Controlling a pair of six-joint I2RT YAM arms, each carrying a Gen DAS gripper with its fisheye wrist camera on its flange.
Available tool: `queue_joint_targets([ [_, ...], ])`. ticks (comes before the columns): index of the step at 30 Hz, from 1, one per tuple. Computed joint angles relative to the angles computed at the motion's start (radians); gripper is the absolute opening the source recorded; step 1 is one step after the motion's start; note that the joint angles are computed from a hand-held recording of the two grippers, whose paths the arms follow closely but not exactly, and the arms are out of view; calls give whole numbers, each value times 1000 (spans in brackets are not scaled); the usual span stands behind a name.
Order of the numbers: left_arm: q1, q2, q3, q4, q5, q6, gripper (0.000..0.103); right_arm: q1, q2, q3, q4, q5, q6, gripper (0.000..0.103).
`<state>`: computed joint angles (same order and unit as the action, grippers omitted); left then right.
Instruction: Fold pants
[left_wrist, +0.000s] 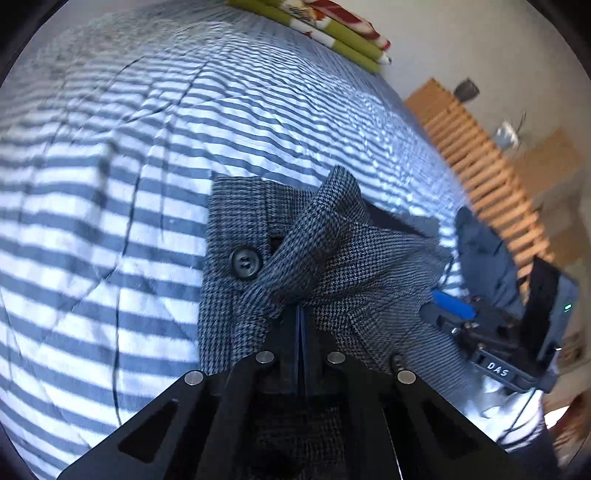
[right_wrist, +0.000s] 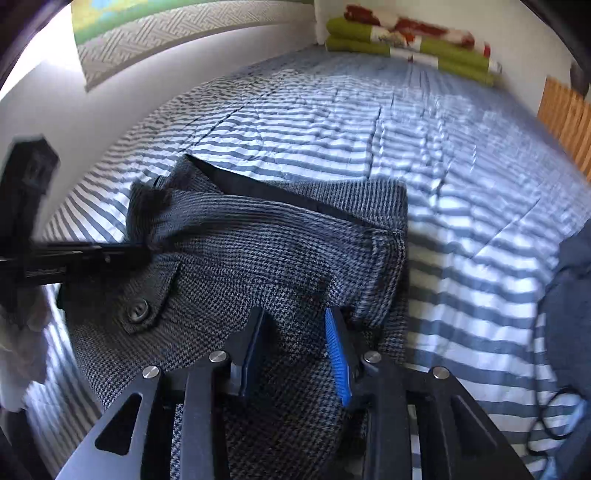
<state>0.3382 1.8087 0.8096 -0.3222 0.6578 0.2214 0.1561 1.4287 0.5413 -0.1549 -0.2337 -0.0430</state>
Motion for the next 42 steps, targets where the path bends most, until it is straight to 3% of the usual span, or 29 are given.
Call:
queue_joint_targets([
  [2, 23, -79, -33, -12, -3, 22, 4, -33, -82, 4, -73, -35, 0, 33],
  [3, 39, -114, -44, -35, 8, 38, 9, -57, -134, -3, -107, -51, -8, 41],
  [4, 50, -136, -51, -47, 9, 40, 36, -70, -169, -8, -130, -39, -12, 50],
  [5, 51, -164, -64, -42, -10, 19, 77, -86, -214, -18, -149, -20, -17, 65],
  [6, 48, -180, -74, -31, -35, -5, 91, -116, -260, -36, -154, -39, -35, 69],
  [7, 47, -191, -84, -23, -52, -23, 96, -142, -273, -37, -171, -63, -55, 72],
  [9, 17, -158, -52, -40, -87, -29, 96, -183, -245, -17, -193, -99, -84, 80],
  [12, -11, -95, -14, -38, -114, -43, 96, -190, -155, 16, -185, -83, -90, 81],
  [15, -32, -11, 35, -27, -146, -71, 94, -211, -66, 46, -182, -134, -94, 81],
  [26, -97, 90, 116, -33, -181, -75, 71, -237, 222, 176, -152, -184, 12, 81],
  [29, -104, 109, 128, -21, -179, -77, 66, -221, 231, 182, -147, -162, 24, 80],
  [31, -107, 122, 137, -21, -166, -81, 59, -210, 228, 183, -152, -160, 19, 75],
  [33, -113, 119, 131, -12, -165, -91, 54, -214, 235, 197, -183, -198, 3, 50],
  [39, -127, 59, 81, 24, -148, -128, 35, -148, 143, 147, -152, -97, 53, 31],
  [42, -118, -15, 46, 7, -129, -119, 26, -150, 47, 91, -137, -106, 91, 25],
])
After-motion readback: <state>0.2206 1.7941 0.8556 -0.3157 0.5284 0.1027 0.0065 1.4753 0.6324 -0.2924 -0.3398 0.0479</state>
